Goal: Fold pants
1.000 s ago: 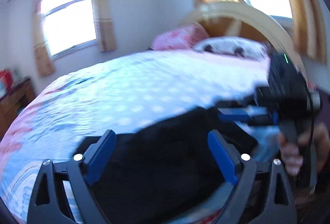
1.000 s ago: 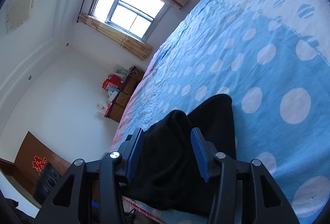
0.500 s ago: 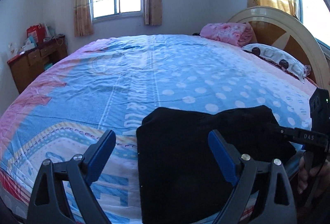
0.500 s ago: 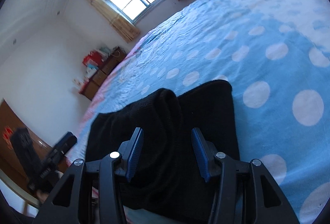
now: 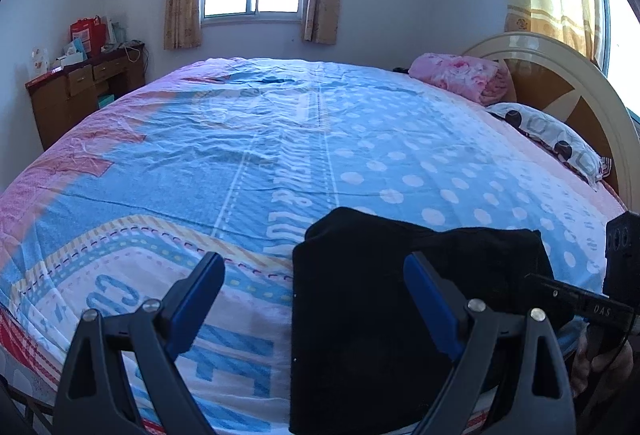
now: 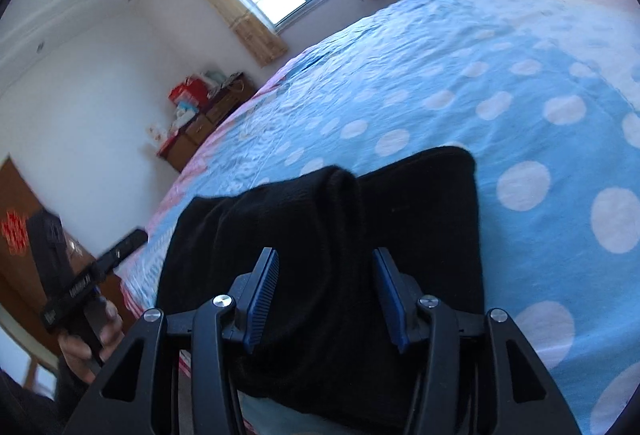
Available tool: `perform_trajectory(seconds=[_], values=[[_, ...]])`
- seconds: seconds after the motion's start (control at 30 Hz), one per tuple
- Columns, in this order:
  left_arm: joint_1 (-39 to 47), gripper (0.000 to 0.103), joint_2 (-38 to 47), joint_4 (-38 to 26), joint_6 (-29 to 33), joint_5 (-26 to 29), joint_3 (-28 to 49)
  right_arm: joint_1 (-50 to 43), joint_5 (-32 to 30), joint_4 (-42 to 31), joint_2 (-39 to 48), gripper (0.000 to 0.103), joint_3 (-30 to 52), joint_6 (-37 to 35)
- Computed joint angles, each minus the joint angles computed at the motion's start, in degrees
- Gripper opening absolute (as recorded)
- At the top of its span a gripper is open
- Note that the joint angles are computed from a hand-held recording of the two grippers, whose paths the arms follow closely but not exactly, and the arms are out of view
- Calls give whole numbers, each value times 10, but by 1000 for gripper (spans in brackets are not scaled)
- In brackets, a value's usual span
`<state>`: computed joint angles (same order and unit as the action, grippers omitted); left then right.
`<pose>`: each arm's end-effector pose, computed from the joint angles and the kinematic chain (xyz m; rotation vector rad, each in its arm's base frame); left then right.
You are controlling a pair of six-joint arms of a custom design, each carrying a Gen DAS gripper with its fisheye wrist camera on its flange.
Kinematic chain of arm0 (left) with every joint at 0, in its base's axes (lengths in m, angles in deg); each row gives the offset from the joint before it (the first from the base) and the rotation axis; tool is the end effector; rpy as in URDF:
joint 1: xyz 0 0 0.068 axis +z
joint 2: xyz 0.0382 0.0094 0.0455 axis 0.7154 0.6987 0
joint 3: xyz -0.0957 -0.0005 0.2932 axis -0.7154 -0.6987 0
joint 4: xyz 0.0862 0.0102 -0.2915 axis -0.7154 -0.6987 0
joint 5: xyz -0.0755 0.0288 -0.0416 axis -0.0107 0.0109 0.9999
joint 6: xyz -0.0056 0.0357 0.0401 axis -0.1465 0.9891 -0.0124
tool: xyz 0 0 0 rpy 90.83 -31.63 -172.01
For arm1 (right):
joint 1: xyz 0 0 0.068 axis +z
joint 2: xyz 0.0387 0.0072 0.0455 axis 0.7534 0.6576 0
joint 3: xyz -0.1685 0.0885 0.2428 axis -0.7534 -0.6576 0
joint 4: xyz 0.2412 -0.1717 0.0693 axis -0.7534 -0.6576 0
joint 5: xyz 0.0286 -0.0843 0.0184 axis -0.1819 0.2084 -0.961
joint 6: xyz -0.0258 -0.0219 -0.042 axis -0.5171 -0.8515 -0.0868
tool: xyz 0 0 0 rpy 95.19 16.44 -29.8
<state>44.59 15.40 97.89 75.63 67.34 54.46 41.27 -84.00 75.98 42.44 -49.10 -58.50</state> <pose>0.3354 -0.0249 0.1507 0.6324 2.1287 -0.4719 0.2063 -0.0199 0.0656 0.5730 2.0651 0.4606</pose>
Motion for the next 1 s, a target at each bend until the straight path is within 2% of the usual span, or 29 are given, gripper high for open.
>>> perform_trajectory(seconds=[0.1, 0.17, 0.2, 0.23, 0.33, 0.4, 0.47, 0.6, 0.7, 0.77, 0.83, 0.9, 1.0], values=[[6, 93, 0, 0, -1, -1, 3, 37, 27, -57, -24, 50, 16, -31], [11, 93, 1, 5, -1, -2, 3, 42, 28, -64, -24, 39, 19, -37], [14, 93, 3, 7, -2, -3, 4, 36, 18, -63, -20, 28, 19, -38], [15, 93, 5, 7, -4, -5, 6, 34, 13, -58, -16, 23, 18, -36], [23, 93, 13, 3, -14, -7, 16, 61, 46, -77, -34, 20, 20, -42], [27, 93, 18, -2, -20, -7, 24, 88, 78, -111, -85, 19, 16, -55], [31, 93, 19, -5, -23, -8, 29, 95, 84, -132, -135, 19, 8, -62], [32, 93, 17, 0, -26, -14, 30, 85, 106, -245, -299, 19, -14, -77], [27, 93, 19, -2, -28, -24, 31, 47, 99, -320, -378, 19, -27, -95], [20, 93, 21, -8, -30, -25, 33, 23, 88, -339, -383, 19, -37, -91], [13, 93, 19, -10, -28, -24, 30, 9, 73, -288, -309, 19, -46, -82], [0, 93, 16, -2, -21, -31, 20, 32, 110, -275, -252, 19, -33, -86], [-20, 93, 16, 8, -14, -52, 8, 42, 134, -285, -244, 21, -25, -94]])
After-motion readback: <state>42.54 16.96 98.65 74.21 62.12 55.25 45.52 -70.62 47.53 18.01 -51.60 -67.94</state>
